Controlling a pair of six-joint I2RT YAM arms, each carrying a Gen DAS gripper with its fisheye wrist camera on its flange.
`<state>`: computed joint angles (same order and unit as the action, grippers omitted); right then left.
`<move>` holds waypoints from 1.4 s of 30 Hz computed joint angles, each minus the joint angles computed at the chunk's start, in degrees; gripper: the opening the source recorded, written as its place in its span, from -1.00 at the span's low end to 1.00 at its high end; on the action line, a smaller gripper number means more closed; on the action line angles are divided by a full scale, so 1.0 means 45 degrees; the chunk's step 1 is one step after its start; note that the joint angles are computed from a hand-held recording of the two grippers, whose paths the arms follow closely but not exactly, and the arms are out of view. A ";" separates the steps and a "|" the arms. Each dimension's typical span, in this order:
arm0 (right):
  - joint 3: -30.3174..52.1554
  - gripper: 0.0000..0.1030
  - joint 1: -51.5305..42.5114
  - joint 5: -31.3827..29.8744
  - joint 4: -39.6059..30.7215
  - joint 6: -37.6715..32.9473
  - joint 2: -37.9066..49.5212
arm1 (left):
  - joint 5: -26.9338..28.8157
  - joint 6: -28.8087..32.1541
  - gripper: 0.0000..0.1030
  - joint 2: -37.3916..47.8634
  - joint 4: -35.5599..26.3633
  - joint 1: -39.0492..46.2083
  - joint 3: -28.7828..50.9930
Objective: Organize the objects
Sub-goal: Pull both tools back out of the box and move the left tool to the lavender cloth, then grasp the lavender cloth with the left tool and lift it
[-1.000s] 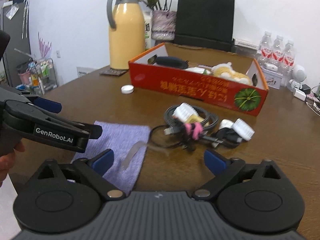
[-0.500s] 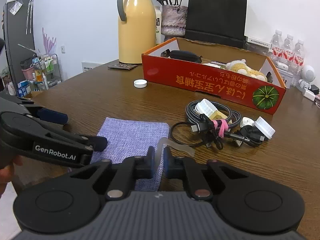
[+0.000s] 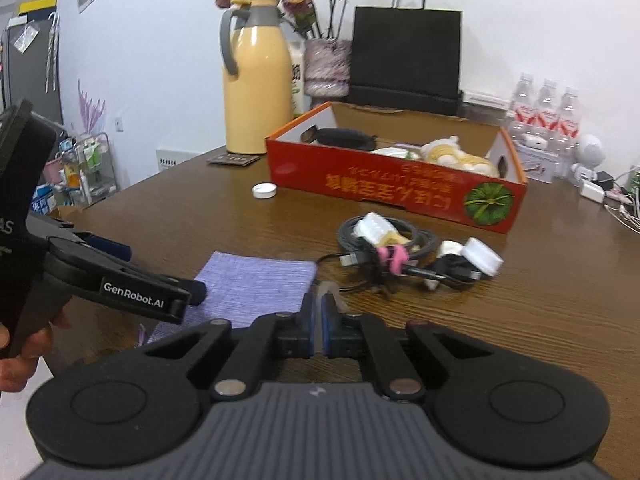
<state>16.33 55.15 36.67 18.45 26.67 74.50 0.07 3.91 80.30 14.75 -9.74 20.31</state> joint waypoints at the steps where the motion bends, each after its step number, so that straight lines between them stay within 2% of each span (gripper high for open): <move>1: -0.0141 -0.93 0.0055 0.0106 -0.0113 0.0031 -0.0313 | -0.0072 -0.0187 0.86 -0.0261 -0.0144 -0.0161 -0.0058; 5: -0.0768 -0.93 0.0301 0.0594 -0.0636 0.0174 -0.1745 | 0.0295 -0.1094 0.91 -0.1416 -0.1071 -0.0847 -0.0185; 9: -0.1186 -0.93 0.0481 0.0888 -0.1059 0.0168 -0.2821 | -0.0478 -0.2201 0.95 -0.1607 -0.1813 -0.2324 0.0013; 14: -0.1636 -0.92 0.0472 0.0902 -0.1327 0.0070 -0.3841 | -0.1622 -0.3544 0.95 -0.0414 -0.1826 -0.3678 0.0472; 17: -0.1945 -0.92 0.0438 0.0806 -0.1332 0.0088 -0.4291 | -0.2650 -0.3906 1.00 0.0016 -0.0580 -0.4259 -0.0038; 20: -0.2187 -0.92 0.0392 0.0657 -0.1165 0.0164 -0.4426 | -0.2949 -0.4051 1.00 0.0015 0.0076 -0.4444 -0.0415; 30: -0.2392 -0.92 0.0684 0.0619 -0.0508 0.0396 -0.4083 | -0.2659 -0.3556 0.99 -0.0290 0.0149 -0.4334 -0.0629; 32: -0.2377 -0.92 0.0778 0.0702 -0.0504 0.0481 -0.4066 | -0.2600 -0.3441 0.85 -0.0476 0.0413 -0.4430 -0.0880; 34: -0.2336 -0.92 0.0892 0.0796 -0.0493 0.0572 -0.3985 | -0.2590 -0.3376 0.51 -0.0858 0.0521 -0.4630 -0.1151; 35: -0.2311 -0.92 0.0928 0.0817 -0.0496 0.0598 -0.3951 | -0.2675 -0.3397 0.42 -0.1019 0.0548 -0.4776 -0.1267; 37: -0.2294 -0.92 0.0936 0.0803 -0.0494 0.0595 -0.3936 | -0.2865 -0.3416 0.12 -0.1227 0.0693 -0.5063 -0.1481; 41: -0.2175 -0.92 0.1239 0.1038 -0.0643 0.0791 -0.3810 | -0.2860 -0.3384 -0.18 -0.1507 0.1012 -0.5239 -0.1823; 42: -0.2133 -0.92 0.1352 0.1142 -0.0759 0.0871 -0.3825 | -0.2855 -0.3379 -0.35 -0.1586 0.1020 -0.5277 -0.1872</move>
<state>6.73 61.23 41.81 15.04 30.59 57.29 -12.77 -11.30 73.17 19.33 -33.49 11.88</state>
